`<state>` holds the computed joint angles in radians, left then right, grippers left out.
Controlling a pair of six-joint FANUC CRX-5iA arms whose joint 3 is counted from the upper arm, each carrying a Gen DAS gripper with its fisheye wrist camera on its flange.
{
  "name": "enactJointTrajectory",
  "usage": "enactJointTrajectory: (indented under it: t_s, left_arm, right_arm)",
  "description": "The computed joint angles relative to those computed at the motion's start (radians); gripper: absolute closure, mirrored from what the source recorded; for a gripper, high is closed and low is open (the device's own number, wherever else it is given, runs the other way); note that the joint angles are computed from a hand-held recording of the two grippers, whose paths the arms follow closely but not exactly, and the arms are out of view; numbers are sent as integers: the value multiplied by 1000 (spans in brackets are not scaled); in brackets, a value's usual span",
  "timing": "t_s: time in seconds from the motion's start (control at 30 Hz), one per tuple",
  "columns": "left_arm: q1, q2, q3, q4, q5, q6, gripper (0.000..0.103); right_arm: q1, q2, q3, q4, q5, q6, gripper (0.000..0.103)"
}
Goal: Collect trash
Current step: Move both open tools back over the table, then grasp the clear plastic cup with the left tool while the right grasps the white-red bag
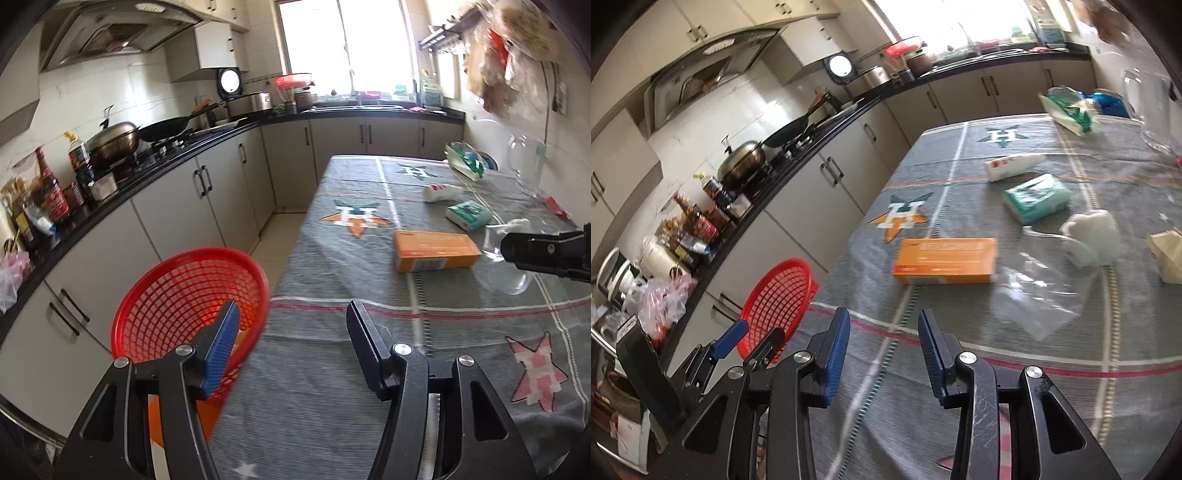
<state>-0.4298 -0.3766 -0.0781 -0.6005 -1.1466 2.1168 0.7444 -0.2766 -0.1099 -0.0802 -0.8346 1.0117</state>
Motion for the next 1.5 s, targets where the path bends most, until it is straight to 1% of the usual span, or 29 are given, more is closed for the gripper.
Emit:
enactJointTrajectory:
  t_s: [0.17,0.23,0.33,0.43,0.57,0.7,0.73,0.8,0.87,0.9,0.93,1.0,1.07,1.13,1.23,1.33,1.43,1.47,1.5]
  left_arm:
    - [-84,58,52,-38,-31,8,43]
    - [-101,77,68,-34,-34,-2,42]
    - [-93,105,82,32,-17,-48,40]
    - [-58,127,81,143,20,-111,40]
    - [-7,165,69,322,86,-214,40]
    - [-12,220,93,399,119,-267,39]
    - [-20,233,105,396,120,-268,36]
    - [-47,266,138,381,122,-272,34]
    - [-73,296,170,365,126,-293,30]
    - [-94,321,201,339,114,-302,25]
    - [-124,355,248,283,78,-285,20]
    - [-135,404,303,259,39,-290,18]
    - [-118,432,320,292,33,-307,18]
    - [-87,469,342,349,15,-331,18]
    - [-67,507,365,367,2,-307,18]
    - [-42,526,365,415,26,-308,18]
    - [-38,544,375,425,42,-294,18]
    - [-34,545,370,435,53,-294,20]
    - [-32,542,362,443,64,-291,33]
  right_arm:
    - [-69,-49,-33,-39,1,11,60]
    - [-103,-65,-42,-62,0,27,60]
    - [-158,-93,-59,-93,0,45,60]
    - [-222,-114,-70,-129,-6,64,59]
    - [-325,-145,-89,-180,-22,81,59]
    - [-433,-163,-100,-242,-44,112,58]
    - [-469,-165,-99,-270,-53,128,58]
    - [-520,-168,-97,-309,-67,152,58]
    - [-551,-170,-97,-324,-72,159,56]
    - [-570,-170,-96,-335,-77,165,55]
    - [-589,-168,-94,-348,-82,175,54]
    - [-620,-166,-92,-371,-93,189,54]
    - [-641,-165,-92,-391,-100,201,54]
    - [-661,-163,-90,-409,-107,216,54]
    - [-690,-159,-87,-429,-117,235,54]
    - [-703,-160,-90,-429,-121,236,54]
    - [-709,-152,-88,-425,-120,230,54]
    - [-712,-153,-90,-425,-120,228,54]
    - [-715,-152,-89,-424,-121,225,54]
